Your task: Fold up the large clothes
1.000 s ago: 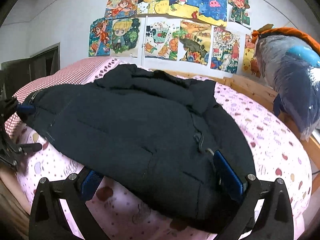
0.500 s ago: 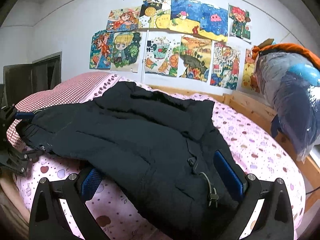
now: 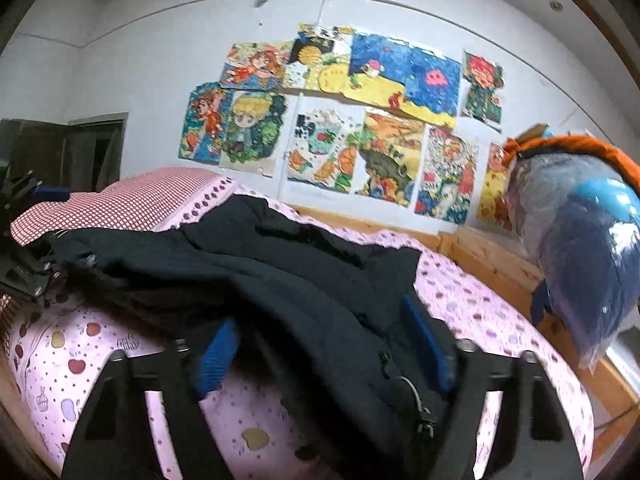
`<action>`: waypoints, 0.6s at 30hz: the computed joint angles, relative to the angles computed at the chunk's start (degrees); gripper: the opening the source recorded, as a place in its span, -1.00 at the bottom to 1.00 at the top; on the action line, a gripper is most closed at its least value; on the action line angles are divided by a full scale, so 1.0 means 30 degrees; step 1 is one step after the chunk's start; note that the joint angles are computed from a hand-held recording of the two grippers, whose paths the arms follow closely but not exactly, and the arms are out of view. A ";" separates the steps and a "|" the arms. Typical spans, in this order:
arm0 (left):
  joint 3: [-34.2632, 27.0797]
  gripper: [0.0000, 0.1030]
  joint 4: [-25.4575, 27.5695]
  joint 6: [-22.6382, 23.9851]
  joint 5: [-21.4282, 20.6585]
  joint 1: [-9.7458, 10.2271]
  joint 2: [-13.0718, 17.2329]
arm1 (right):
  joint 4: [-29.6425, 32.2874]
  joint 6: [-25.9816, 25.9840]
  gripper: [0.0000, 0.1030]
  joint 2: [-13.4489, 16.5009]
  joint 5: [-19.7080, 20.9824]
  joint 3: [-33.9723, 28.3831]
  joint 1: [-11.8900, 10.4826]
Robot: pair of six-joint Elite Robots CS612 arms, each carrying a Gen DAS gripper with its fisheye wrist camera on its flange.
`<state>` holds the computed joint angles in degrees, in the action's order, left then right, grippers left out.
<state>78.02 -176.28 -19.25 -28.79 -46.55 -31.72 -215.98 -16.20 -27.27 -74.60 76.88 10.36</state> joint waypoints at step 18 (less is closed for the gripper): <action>-0.4116 -0.58 -0.3192 0.5830 -0.0335 0.0887 0.1603 | -0.0196 -0.1273 -0.62 0.0909 -0.1605 -0.2864 0.0630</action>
